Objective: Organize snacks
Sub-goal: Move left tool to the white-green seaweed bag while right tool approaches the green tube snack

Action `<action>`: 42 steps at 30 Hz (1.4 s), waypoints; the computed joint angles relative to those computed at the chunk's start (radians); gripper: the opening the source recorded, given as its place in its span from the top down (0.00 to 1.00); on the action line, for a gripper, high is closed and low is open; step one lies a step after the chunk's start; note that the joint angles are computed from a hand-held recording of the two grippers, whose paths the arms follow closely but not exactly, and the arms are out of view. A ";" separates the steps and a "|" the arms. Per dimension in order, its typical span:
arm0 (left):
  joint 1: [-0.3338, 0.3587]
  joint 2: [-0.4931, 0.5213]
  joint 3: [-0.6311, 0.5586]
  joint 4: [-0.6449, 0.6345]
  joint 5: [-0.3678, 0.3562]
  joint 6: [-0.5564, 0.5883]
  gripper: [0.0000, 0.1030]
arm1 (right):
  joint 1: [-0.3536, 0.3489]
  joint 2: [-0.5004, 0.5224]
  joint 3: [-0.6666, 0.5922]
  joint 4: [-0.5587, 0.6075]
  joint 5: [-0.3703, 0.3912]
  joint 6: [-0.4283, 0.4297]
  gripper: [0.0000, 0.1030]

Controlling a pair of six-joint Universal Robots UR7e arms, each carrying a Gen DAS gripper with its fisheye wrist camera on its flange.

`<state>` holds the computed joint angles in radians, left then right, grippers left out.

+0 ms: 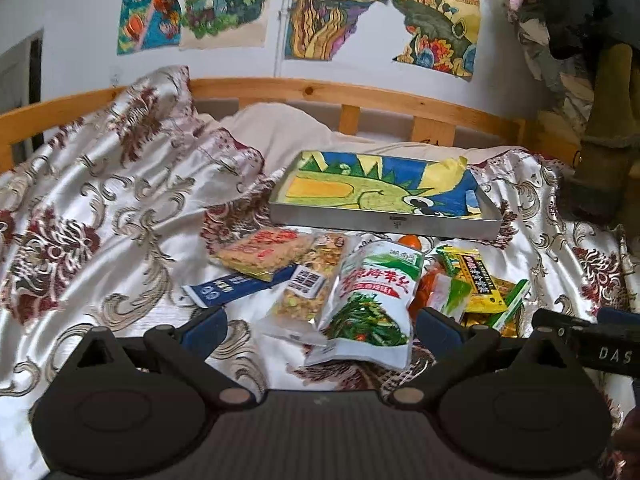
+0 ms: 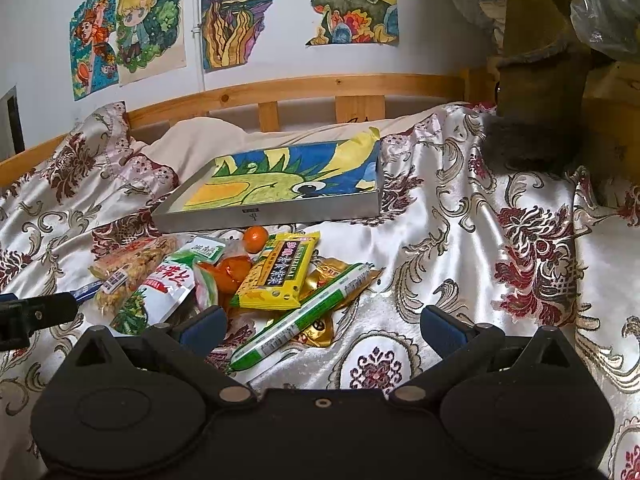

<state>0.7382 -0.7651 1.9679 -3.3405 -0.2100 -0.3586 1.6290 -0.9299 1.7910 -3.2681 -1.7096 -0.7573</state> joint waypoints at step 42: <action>0.223 -0.052 -0.197 0.293 -0.481 0.103 0.27 | -0.034 0.113 -0.220 0.339 0.043 0.142 0.45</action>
